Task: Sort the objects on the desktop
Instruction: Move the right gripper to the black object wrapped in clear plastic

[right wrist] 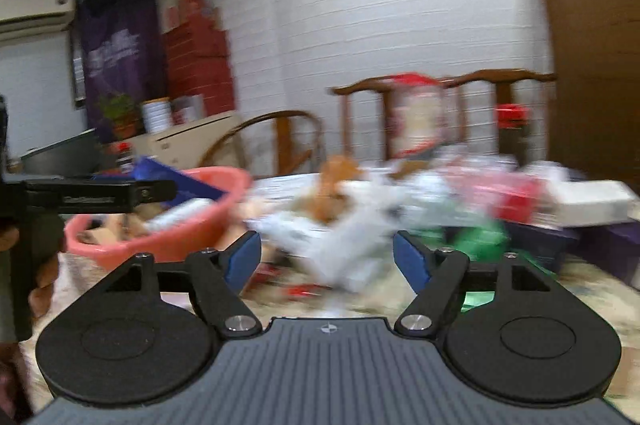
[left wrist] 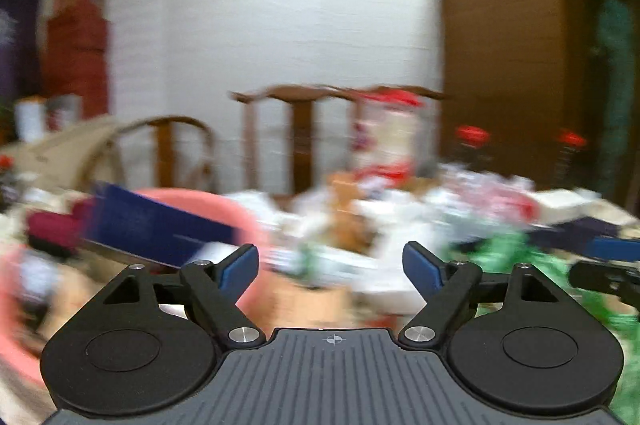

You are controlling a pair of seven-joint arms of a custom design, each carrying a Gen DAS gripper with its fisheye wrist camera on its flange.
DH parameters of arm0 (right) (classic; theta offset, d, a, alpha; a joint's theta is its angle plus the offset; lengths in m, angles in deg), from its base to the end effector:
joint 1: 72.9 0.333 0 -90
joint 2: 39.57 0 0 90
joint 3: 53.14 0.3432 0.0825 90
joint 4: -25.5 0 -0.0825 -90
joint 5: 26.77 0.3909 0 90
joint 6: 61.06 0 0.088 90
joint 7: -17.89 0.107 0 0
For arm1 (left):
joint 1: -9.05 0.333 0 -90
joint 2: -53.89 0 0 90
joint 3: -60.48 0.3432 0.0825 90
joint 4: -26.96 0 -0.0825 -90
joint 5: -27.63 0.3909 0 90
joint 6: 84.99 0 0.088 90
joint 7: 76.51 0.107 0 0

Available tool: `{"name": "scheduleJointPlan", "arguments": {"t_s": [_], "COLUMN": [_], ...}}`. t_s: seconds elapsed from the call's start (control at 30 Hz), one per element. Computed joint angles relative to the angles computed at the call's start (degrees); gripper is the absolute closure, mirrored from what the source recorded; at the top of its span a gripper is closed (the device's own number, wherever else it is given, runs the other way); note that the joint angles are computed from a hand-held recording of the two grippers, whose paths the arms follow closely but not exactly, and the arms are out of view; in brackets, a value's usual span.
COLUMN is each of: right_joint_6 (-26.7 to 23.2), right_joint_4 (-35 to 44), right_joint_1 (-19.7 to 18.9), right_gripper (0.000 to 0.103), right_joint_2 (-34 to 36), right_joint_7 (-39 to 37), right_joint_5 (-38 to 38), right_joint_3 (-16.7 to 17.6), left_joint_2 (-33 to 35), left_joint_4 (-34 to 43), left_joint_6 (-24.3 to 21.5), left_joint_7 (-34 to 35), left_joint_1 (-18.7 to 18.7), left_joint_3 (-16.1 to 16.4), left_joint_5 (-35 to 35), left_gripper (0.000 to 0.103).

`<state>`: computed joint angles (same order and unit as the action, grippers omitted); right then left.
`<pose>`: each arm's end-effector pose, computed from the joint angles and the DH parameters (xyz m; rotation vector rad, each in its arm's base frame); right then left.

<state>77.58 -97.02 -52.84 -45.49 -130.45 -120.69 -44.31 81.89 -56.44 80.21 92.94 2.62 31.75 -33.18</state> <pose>0.4890 0.2674 0.5193 -1.0886 1.7079 -1.1130 0.6826 -0.3145 0.5341 -0.7650 2.1984 -1.5066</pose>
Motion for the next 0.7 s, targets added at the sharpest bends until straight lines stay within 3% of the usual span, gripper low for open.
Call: {"name": "scheduleJointPlan", "arguments": {"t_s": [0.17, 0.37, 0.43, 0.53, 0.7], "right_joint_6": [-5.13, -1.78, -0.73, -3.35, -0.25], "right_joint_4": [-10.31, -15.09, -14.16, -12.68, -11.61], "right_joint_1": [-0.97, -3.16, -3.38, -2.75, -2.09], "right_gripper": [0.025, 0.023, 0.023, 0.023, 0.023], "right_joint_2": [-6.75, -8.62, -7.50, -5.61, -4.30], "right_joint_7": [4.75, 7.47, 3.71, -1.32, -2.90], "right_joint_5": [2.31, 3.04, 4.00, 5.54, 3.74], "right_joint_3": [0.48, -0.59, -0.36, 0.99, 0.64], "left_joint_2": [2.84, 7.56, 7.94, 8.10, 8.74], "left_joint_4": [0.00, 1.76, 0.84, -0.97, -0.63], "left_joint_6": [-2.92, -0.37, 1.95, 4.98, 7.84], "left_joint_7": [-0.40, -6.88, -6.06, -3.29, -6.81], "left_joint_1": [-3.44, -7.88, -7.43, -4.69, -5.01], "left_joint_3": [-1.10, 0.09, -1.05, -4.50, -3.58], "left_joint_5": [1.19, 7.84, 9.30, 9.06, 13.06], "left_gripper": [0.015, 0.014, 0.014, 0.010, 0.007]}}
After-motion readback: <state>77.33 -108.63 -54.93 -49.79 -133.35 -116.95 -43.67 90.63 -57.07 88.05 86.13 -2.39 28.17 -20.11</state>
